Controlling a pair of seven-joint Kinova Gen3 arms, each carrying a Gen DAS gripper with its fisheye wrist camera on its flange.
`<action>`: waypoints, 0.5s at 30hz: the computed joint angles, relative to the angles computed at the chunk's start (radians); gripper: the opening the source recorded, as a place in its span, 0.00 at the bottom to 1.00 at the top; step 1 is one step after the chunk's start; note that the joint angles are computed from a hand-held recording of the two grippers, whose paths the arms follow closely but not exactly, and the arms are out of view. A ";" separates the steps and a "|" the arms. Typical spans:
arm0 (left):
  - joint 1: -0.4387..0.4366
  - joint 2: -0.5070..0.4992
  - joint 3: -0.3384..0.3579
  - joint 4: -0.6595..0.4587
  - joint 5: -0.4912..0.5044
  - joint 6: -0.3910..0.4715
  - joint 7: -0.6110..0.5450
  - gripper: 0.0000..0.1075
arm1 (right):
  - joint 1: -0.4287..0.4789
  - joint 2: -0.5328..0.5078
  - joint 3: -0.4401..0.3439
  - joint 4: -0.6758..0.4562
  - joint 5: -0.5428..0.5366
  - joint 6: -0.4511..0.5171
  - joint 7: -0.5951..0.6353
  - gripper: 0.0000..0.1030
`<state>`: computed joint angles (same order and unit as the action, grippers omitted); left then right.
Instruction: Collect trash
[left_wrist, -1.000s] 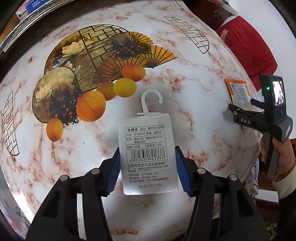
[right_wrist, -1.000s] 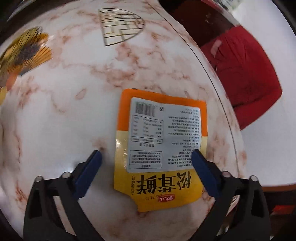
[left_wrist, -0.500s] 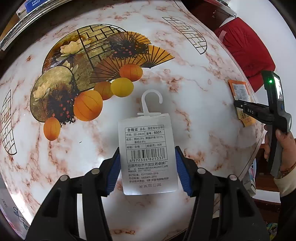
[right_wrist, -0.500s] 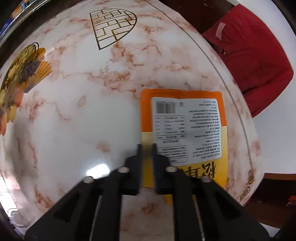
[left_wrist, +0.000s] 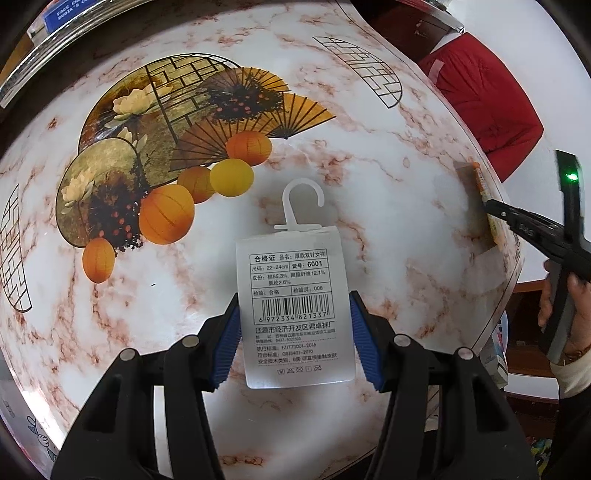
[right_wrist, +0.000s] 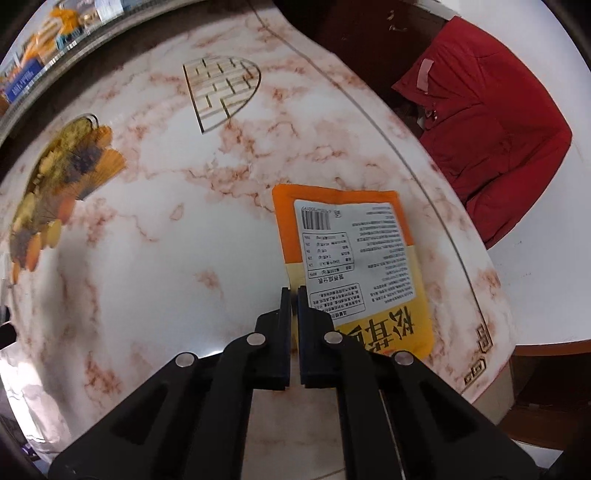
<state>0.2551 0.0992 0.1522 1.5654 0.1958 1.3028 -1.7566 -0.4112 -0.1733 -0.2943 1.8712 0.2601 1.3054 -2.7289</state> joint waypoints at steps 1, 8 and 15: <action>0.003 -0.001 0.002 0.000 -0.001 0.000 0.000 0.50 | -0.003 -0.023 -0.008 -0.002 -0.004 0.010 -0.013 0.04; 0.038 -0.013 0.025 0.002 -0.006 0.000 -0.004 0.50 | 0.040 -0.186 -0.049 -0.003 -0.052 0.040 -0.038 0.04; 0.107 -0.027 0.060 -0.013 -0.024 0.008 0.024 0.50 | 0.132 -0.371 -0.093 -0.005 -0.137 0.093 -0.054 0.04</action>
